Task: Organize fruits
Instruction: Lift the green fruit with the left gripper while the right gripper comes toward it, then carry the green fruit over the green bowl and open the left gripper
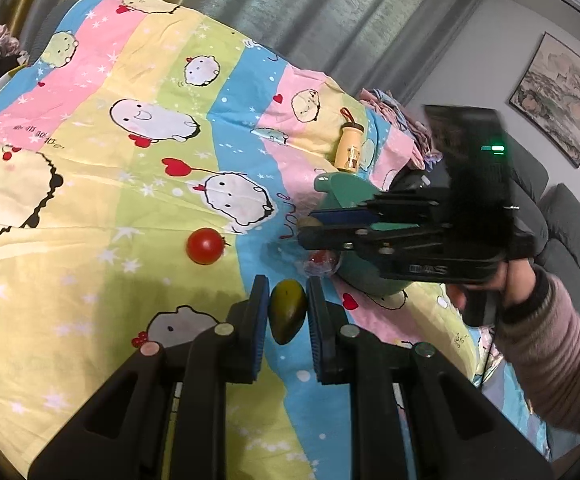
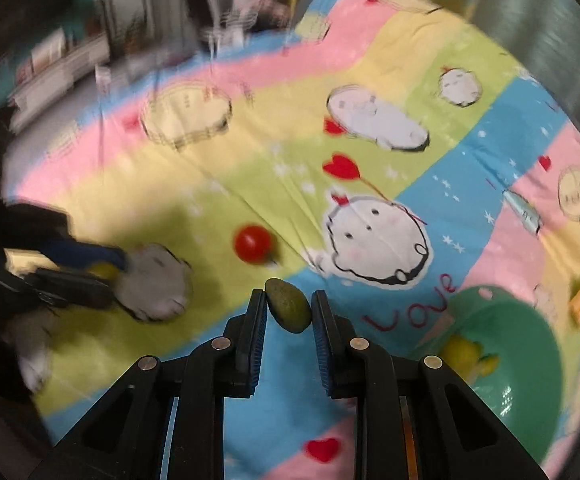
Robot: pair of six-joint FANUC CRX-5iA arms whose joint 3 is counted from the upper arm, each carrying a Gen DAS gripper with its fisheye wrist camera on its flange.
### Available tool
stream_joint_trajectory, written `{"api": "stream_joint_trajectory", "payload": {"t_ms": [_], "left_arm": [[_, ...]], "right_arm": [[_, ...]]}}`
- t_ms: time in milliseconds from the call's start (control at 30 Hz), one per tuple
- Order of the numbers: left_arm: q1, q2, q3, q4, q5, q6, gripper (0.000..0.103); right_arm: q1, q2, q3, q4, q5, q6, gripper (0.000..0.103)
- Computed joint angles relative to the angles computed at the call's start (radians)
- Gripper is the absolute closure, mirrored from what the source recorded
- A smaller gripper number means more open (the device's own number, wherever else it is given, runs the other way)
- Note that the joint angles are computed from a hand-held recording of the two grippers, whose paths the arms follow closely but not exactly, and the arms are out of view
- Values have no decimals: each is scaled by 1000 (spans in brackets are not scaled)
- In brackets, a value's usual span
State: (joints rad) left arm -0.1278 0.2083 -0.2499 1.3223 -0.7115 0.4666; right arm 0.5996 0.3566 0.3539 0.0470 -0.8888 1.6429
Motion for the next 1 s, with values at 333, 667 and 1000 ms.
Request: {"api": "stream_joint_trajectory", "payload": {"t_ms": [333, 667, 1000], "left_arm": [[-38, 4, 60, -109, -2, 66, 85], [-82, 5, 122, -209, -8, 125, 85], [-128, 50, 225, -277, -25, 162, 85]], "right_arm": [[-31, -175, -234, -117, 257, -81, 78], [-60, -308, -395, -151, 384, -140, 78], [-107, -409, -531, -104, 507, -250, 78]]}}
